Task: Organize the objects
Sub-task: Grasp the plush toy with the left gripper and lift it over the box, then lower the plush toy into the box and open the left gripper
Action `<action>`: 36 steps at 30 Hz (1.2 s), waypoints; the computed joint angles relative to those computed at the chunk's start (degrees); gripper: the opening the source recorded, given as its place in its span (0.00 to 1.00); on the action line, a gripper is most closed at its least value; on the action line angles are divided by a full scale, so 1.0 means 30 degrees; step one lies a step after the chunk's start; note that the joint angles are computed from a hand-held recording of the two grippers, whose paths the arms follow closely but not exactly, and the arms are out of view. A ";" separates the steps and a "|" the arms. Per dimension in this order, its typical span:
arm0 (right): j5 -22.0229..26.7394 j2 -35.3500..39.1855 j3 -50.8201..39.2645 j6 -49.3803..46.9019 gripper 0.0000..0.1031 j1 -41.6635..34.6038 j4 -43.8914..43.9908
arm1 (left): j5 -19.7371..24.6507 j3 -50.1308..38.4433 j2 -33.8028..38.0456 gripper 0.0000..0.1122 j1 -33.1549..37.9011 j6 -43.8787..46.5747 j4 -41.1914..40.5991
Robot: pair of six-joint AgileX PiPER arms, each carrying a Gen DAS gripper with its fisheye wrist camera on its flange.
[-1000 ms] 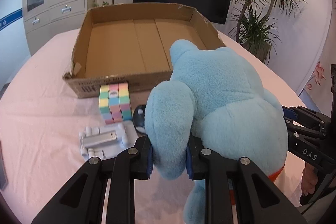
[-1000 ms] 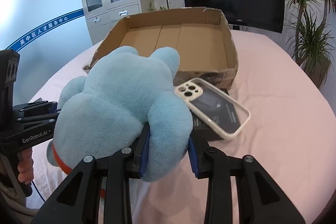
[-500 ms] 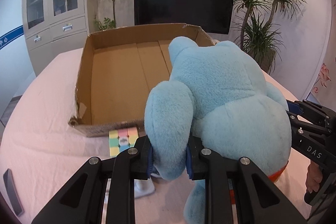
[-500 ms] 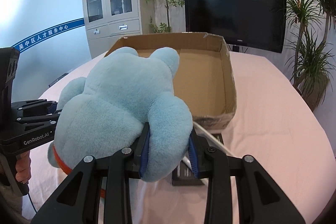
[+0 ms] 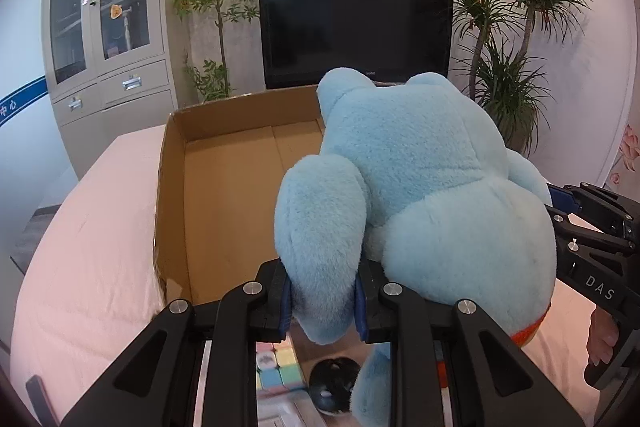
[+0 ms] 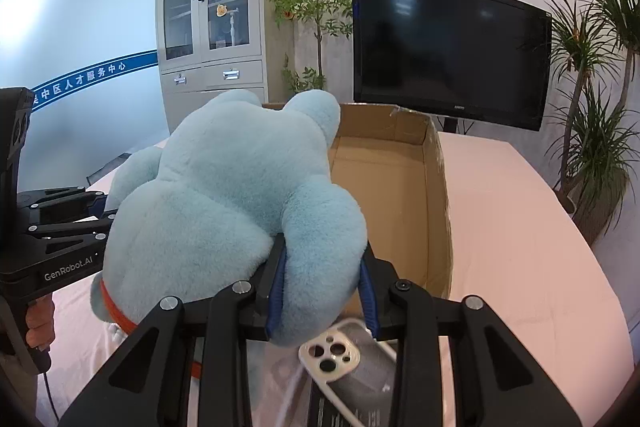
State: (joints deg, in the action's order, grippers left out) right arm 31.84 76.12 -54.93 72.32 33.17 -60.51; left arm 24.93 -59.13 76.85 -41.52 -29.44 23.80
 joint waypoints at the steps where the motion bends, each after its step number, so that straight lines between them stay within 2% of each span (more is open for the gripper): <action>1: -0.0339 0.0384 -0.0356 -0.0101 0.29 -0.0344 0.0079 | -0.0058 -0.0365 0.0368 0.17 0.0239 0.0355 -0.0239; 5: -0.1141 0.1559 -0.1320 -0.0670 0.29 -0.1216 0.0503 | -0.0117 -0.2183 0.2048 0.17 0.1273 0.2202 -0.1626; 9: -0.2061 0.2981 -0.2648 -0.2607 0.29 -0.2332 0.2113 | -0.0030 -0.4075 0.3747 0.17 0.2153 0.4036 -0.3100; 15: -0.2038 0.5987 -0.5741 -0.6115 0.29 -0.3434 0.5021 | 0.0221 -0.7083 0.6899 0.17 0.3327 0.6289 -0.5165; 18: -0.1326 0.7532 -0.7543 -0.8261 0.29 -0.3774 0.6794 | 0.0642 -0.8731 0.8655 0.17 0.3740 0.6927 -0.5736; 21: -0.0273 0.9349 -0.9273 -0.9876 0.29 -0.4072 0.8612 | 0.1996 -1.1035 1.1156 0.17 0.4317 0.8230 -0.7280; 24: 0.1463 1.1422 -1.1228 -1.1902 0.29 -0.4326 1.0860 | 0.2911 -1.2363 1.3100 0.17 0.4626 0.8625 -0.7672; 26: 0.3648 1.2985 -1.2867 -1.3348 0.31 -0.4257 1.2108 | 0.3449 -1.2877 1.4113 0.17 0.4623 0.8540 -0.7396; 27: 0.4614 1.3489 -1.3375 -1.3474 0.31 -0.4022 1.1813 | 0.3395 -1.2672 1.4231 0.17 0.4651 0.8724 -0.7488; 31: 0.5428 1.2992 -1.3134 -1.3314 0.33 -0.3819 1.1281 | 0.3494 -1.2741 1.4235 0.21 0.4586 0.7932 -0.6427; 33: 0.4862 1.1959 -1.2284 -1.3366 0.37 -0.3811 1.1450 | 0.3456 -1.2357 1.3701 0.24 0.4493 0.7179 -0.5945; 35: 0.3868 0.9716 -0.9989 -1.2265 0.57 -0.3646 1.0477 | 0.2655 -1.0938 1.2467 0.33 0.4198 0.6208 -0.5236; 36: 0.3131 0.8386 -0.8439 -1.1550 0.61 -0.3716 1.0065 | 0.2254 -1.0236 1.1883 0.44 0.3876 0.5248 -0.4312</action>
State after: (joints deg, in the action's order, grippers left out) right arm 41.24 101.27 -80.25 37.67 22.03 -30.32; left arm 31.69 -89.83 112.50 -29.89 -13.70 10.87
